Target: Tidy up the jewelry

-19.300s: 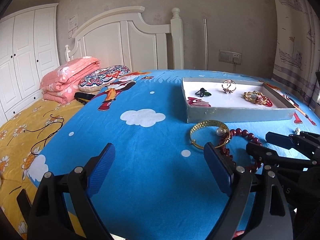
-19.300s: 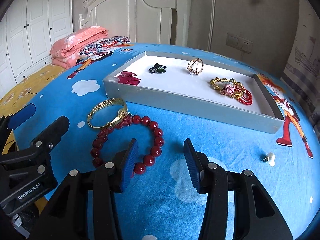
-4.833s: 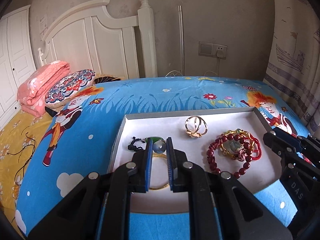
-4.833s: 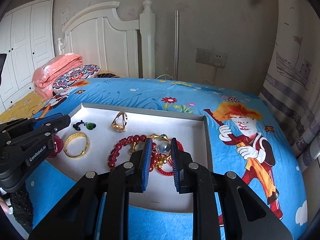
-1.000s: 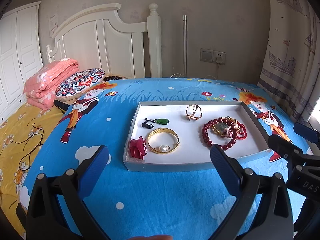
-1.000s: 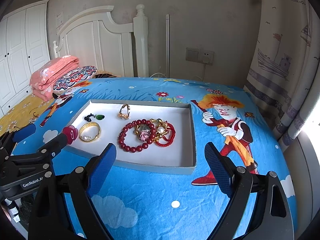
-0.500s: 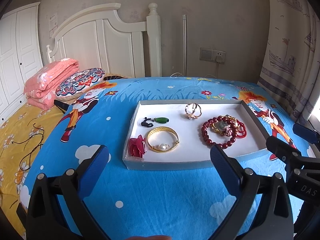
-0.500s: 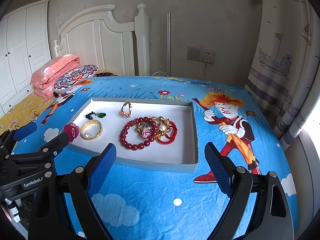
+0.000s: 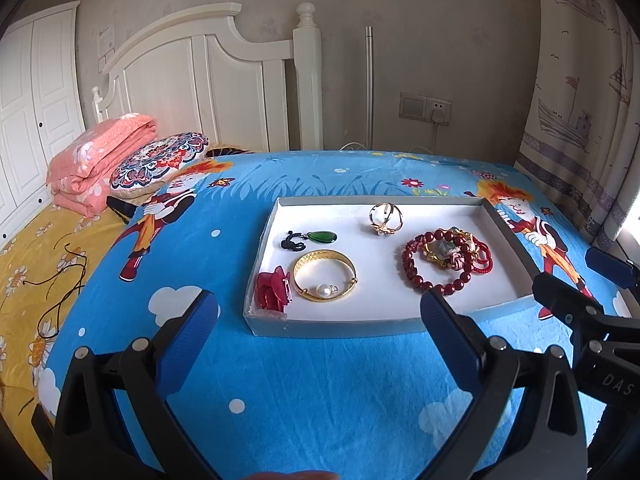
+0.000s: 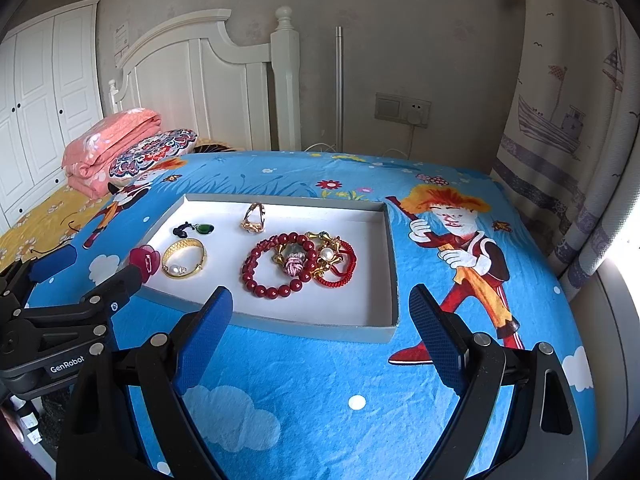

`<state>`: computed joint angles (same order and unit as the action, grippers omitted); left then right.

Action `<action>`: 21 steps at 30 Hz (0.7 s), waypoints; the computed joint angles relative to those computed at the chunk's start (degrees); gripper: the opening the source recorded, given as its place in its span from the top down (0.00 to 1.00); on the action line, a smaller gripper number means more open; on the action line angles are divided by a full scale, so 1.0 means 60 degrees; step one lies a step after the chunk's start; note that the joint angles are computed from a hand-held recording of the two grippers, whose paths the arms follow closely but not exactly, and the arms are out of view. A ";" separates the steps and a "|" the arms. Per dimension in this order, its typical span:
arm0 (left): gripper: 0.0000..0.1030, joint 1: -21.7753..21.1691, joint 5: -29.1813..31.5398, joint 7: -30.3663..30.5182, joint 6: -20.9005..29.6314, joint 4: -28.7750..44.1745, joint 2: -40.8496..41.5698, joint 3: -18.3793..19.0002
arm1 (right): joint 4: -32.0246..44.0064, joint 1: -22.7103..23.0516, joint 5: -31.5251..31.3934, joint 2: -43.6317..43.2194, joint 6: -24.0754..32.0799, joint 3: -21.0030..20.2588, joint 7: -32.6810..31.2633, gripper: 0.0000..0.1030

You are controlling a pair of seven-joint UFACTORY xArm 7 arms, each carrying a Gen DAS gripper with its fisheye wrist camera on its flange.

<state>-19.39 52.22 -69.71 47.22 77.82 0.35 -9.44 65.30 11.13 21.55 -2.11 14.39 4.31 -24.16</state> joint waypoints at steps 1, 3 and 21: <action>0.05 -0.0001 0.0008 -0.0011 -0.0005 -0.0007 -0.0006 0.0001 | -0.0014 -0.0001 -0.0021 -0.0008 -0.0011 0.0004 0.0017 0.18; 0.05 0.0002 0.0016 -0.0039 -0.0018 -0.0010 -0.0007 0.0001 | -0.0026 0.0007 0.0028 -0.0021 -0.0016 0.0002 -0.0024 0.18; 0.05 -0.0036 -0.0188 0.0174 0.0121 0.0384 0.0272 0.0166 | -0.0028 0.0007 -0.0149 0.0061 0.0031 -0.0025 0.0022 0.18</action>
<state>-19.61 51.09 -68.67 47.95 80.13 1.98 -8.45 65.13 11.17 20.66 -1.74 14.57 4.16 -24.03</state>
